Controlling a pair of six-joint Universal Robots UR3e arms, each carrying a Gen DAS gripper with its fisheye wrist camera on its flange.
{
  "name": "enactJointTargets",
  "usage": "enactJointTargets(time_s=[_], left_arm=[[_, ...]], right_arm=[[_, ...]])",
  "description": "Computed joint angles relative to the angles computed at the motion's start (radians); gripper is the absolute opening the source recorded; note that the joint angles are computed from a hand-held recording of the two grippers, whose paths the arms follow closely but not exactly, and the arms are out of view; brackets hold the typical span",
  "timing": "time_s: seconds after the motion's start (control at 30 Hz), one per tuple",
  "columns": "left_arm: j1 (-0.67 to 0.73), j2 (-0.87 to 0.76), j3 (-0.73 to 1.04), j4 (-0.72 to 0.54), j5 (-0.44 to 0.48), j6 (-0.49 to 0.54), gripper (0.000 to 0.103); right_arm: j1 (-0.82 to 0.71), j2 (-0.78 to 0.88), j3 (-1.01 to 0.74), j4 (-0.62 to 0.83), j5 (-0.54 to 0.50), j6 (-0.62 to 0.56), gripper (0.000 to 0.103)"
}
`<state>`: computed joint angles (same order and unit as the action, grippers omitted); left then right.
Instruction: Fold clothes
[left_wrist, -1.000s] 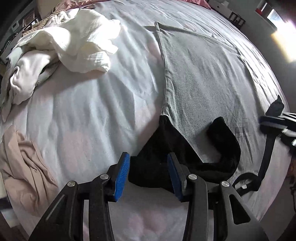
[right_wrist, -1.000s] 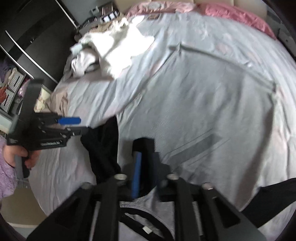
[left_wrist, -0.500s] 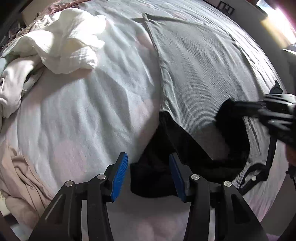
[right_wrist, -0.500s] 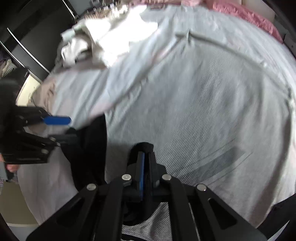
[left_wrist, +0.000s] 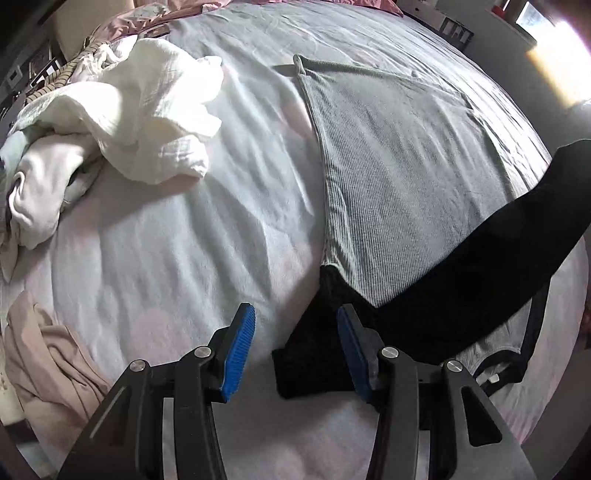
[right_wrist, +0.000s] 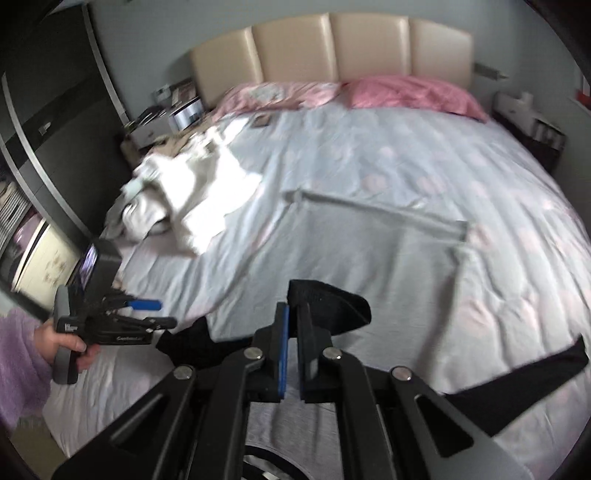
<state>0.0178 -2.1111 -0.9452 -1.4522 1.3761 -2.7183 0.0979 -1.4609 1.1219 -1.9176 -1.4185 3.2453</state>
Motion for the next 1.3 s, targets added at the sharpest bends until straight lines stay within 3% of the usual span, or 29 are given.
enactJointTargets(time_s=[0.17, 0.43, 0.53, 0.77, 0.97, 1.13, 1.2, 1.3], left_arm=[[-0.038, 0.0, -0.004, 0.0, 0.018, -0.003, 0.049], [-0.06, 0.005, -0.051, -0.01, 0.035, 0.053, 0.049], [-0.064, -0.008, -0.047, -0.022, 0.026, 0.043, 0.049], [-0.094, -0.055, 0.034, -0.02, 0.027, 0.024, 0.049], [-0.114, -0.135, 0.161, -0.077, 0.037, 0.042, 0.047], [-0.119, -0.156, 0.17, -0.088, 0.028, 0.069, 0.012], [-0.108, -0.124, 0.124, -0.064, 0.014, 0.088, 0.009], [-0.085, -0.061, 0.05, -0.048, -0.01, 0.134, 0.007]], right_arm=[[-0.041, -0.115, 0.121, 0.032, -0.007, 0.005, 0.004], [-0.072, -0.277, 0.598, -0.057, -0.025, 0.03, 0.004], [-0.112, -0.313, 0.697, -0.022, -0.014, 0.037, 0.006], [-0.225, -0.376, 0.687, 0.102, 0.009, -0.043, 0.009], [-0.258, -0.253, 0.571, 0.109, 0.043, -0.119, 0.017], [-0.201, -0.189, 0.561, 0.095, 0.068, -0.182, 0.017], [-0.169, -0.165, 0.567, 0.063, 0.017, -0.199, 0.017], [-0.192, -0.168, 0.587, 0.048, 0.042, -0.229, 0.013]])
